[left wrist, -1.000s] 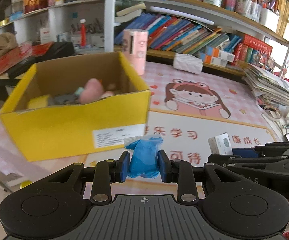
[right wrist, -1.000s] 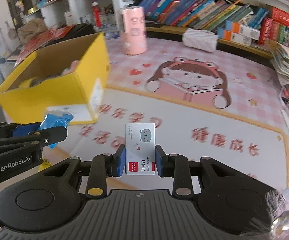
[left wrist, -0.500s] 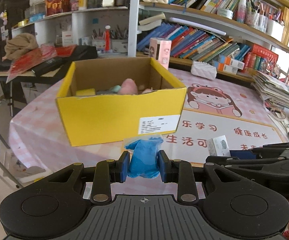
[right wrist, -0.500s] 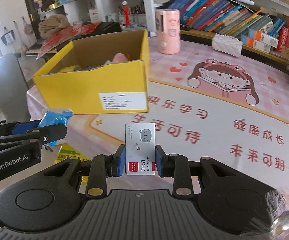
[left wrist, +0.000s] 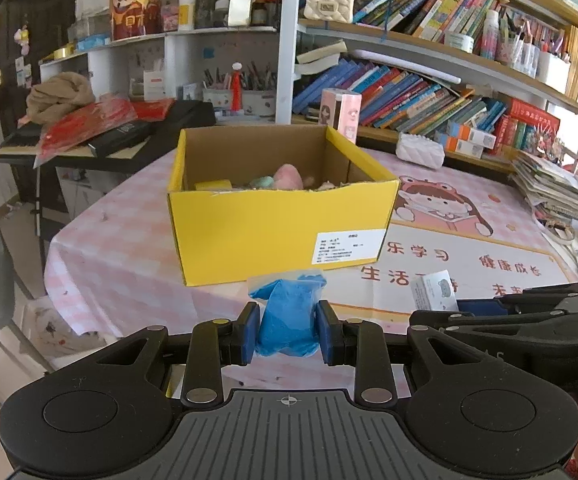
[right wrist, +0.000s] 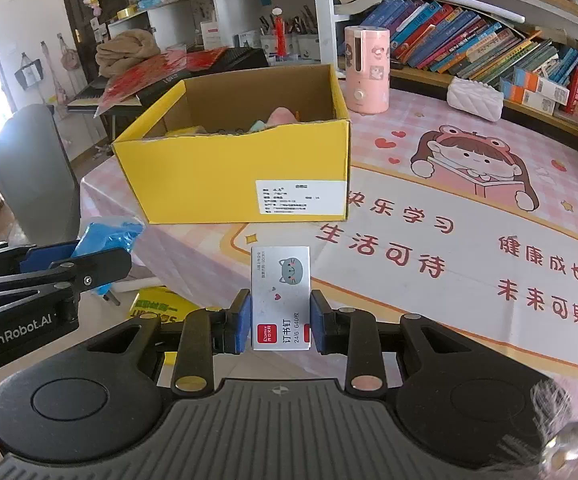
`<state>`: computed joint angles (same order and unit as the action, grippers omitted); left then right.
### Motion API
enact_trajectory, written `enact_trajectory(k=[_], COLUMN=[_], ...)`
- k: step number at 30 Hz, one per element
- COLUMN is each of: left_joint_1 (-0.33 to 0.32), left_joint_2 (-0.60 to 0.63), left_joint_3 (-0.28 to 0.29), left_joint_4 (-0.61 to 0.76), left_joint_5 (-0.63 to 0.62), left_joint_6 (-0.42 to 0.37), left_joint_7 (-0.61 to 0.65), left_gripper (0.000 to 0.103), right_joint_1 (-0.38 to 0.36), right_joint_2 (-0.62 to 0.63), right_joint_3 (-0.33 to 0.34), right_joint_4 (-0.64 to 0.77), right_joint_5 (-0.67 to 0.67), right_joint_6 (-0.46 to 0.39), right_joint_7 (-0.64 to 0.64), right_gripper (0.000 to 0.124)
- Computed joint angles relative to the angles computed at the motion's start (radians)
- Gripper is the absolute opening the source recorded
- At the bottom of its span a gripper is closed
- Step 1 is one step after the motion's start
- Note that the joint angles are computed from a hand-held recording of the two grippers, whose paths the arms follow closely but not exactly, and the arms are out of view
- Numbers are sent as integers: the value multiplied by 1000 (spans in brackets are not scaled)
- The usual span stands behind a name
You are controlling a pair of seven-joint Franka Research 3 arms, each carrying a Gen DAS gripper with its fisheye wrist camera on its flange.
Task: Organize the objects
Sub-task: 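Carry the blue bag and white card toward the yellow box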
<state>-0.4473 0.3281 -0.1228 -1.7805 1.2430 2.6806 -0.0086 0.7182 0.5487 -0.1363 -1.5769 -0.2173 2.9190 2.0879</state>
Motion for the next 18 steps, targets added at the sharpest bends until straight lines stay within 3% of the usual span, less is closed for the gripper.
enact_trajectory(k=[5,11,18], left_joint_1=[-2,-3,-10], left_joint_2=[5,44,143], left_joint_3=[10,24,56], left_joint_4=[9,82,252], left_joint_5=[40,81,53], left_joint_6=[8,-22,-66], left_joint_7=[-27,-33,32], left_gripper=[28,28,28], right_joint_1=[24,-4,-87], right_joint_2=[16,63,223], right_joint_3=[-34,-24,33], right_joint_4=[28,114,403], right_joint_5=[-29,-26,57], right_joint_6=[1,1,-14], right_joint_7=[24,-8,-142], right_gripper=[28,28,28])
